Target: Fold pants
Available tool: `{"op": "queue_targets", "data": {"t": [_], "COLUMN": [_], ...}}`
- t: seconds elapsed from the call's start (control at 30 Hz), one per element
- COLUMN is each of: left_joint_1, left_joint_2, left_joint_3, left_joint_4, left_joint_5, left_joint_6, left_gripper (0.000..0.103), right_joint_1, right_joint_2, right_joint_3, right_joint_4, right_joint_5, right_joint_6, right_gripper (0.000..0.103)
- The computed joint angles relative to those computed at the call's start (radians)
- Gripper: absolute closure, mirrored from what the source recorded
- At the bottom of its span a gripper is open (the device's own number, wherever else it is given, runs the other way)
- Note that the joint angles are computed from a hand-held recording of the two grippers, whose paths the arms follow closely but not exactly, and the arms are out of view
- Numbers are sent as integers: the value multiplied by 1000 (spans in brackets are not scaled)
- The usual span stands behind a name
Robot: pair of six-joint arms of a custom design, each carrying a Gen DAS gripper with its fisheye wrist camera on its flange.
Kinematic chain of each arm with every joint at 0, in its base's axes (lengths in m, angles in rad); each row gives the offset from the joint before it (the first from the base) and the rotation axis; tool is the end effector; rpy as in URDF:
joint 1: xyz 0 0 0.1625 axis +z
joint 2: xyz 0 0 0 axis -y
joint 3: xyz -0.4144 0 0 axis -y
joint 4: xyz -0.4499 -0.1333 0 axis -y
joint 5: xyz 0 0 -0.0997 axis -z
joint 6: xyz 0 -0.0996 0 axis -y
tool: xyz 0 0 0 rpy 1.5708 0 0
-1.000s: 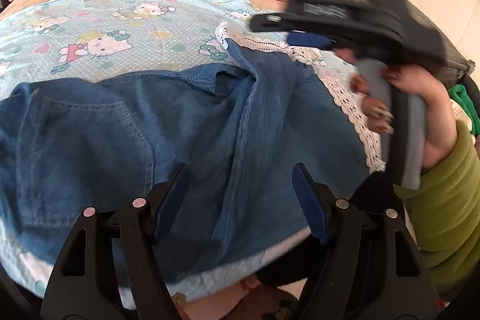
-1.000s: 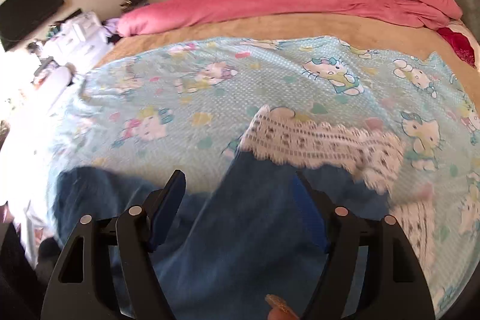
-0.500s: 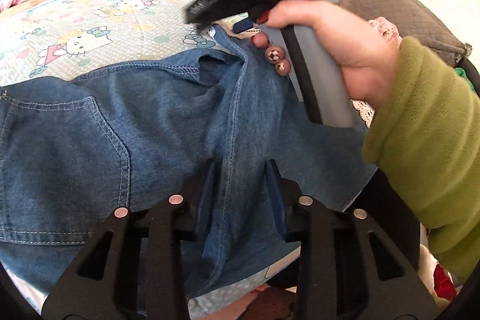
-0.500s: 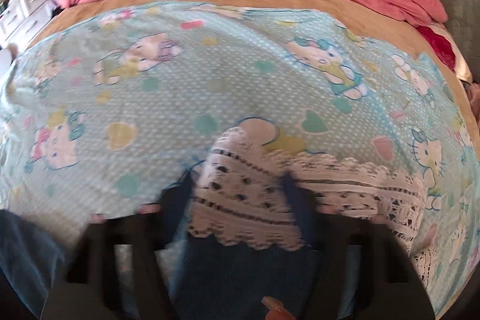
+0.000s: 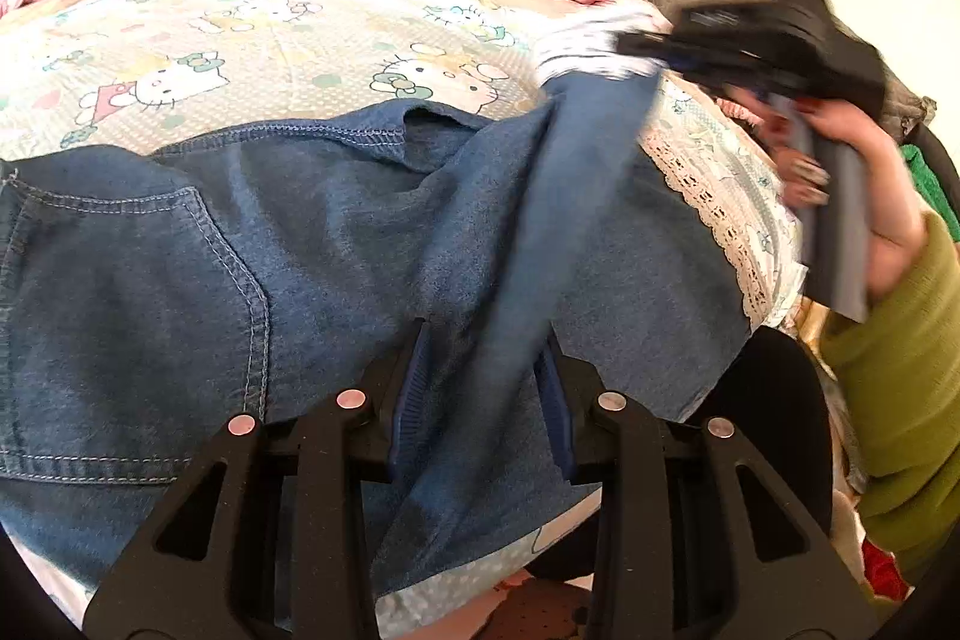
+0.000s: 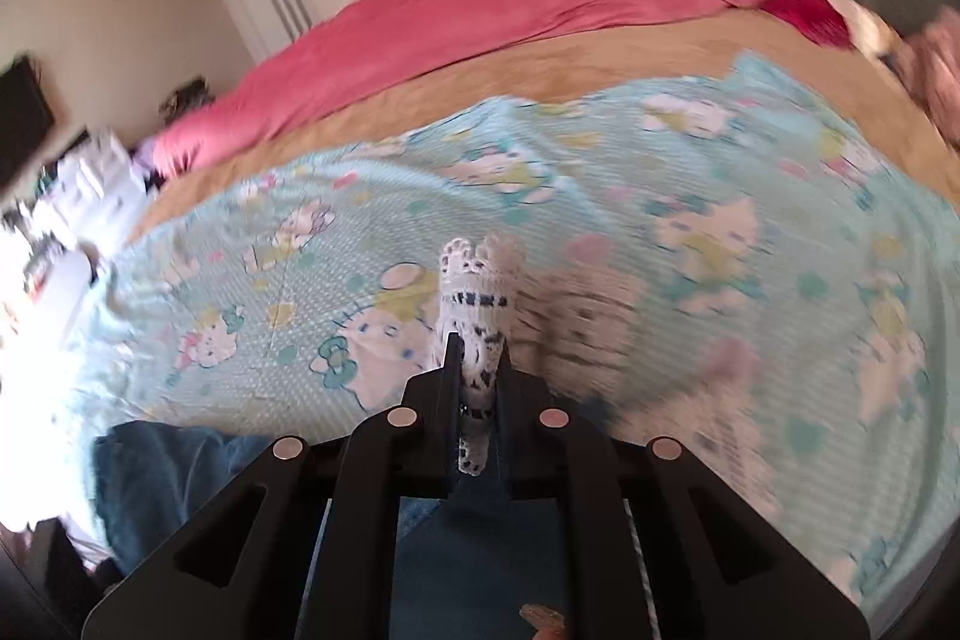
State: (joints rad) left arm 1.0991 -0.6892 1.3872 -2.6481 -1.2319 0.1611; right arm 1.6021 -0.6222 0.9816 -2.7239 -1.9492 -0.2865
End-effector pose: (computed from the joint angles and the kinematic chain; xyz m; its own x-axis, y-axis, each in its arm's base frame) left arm -0.2116 -0.7810 0.0865 -0.8168 0.4475 -0.3642 0.5604 0.7656 -0.3159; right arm 0.1244 -0.8903 0.2520 -0.8926 0.0266 0.4500 -0.2859 0.7385 -0.6107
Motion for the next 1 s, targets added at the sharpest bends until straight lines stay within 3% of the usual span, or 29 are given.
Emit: {"op": "queue_targets", "data": {"t": [0.07,0.23,0.33,0.5,0.8,0.9,1.0], "left_joint_1": [-6,-32,-43,-31,-35,-39,-43], "left_joint_2": [-6,-14,-29,-23,-20,-26,-37], "left_joint_3": [14,37,61,54,50,55,69], "left_joint_4": [-13,-25,-35,-37,1,-1,-10], "left_joint_5": [12,51,87,82,109,116,130], "left_joint_6": [7,65,90,124,117,126,141], "left_gripper": [76,100,101,99,102,103,103], "right_joint_1": [-13,-46,-66,-101,-146,-159,-152], "right_joint_2": [-64,-201,-273,-364,-440,-452,-471], "right_joint_3": [81,278,394,542,636,645,670], "right_joint_4": [-18,-71,-107,-124,-130,-107,-109], "right_joint_5": [13,37,57,85,159,191,183], "right_joint_6": [26,79,119,173,225,230,216], "right_gripper": [95,95,95,94,82,93,93]}}
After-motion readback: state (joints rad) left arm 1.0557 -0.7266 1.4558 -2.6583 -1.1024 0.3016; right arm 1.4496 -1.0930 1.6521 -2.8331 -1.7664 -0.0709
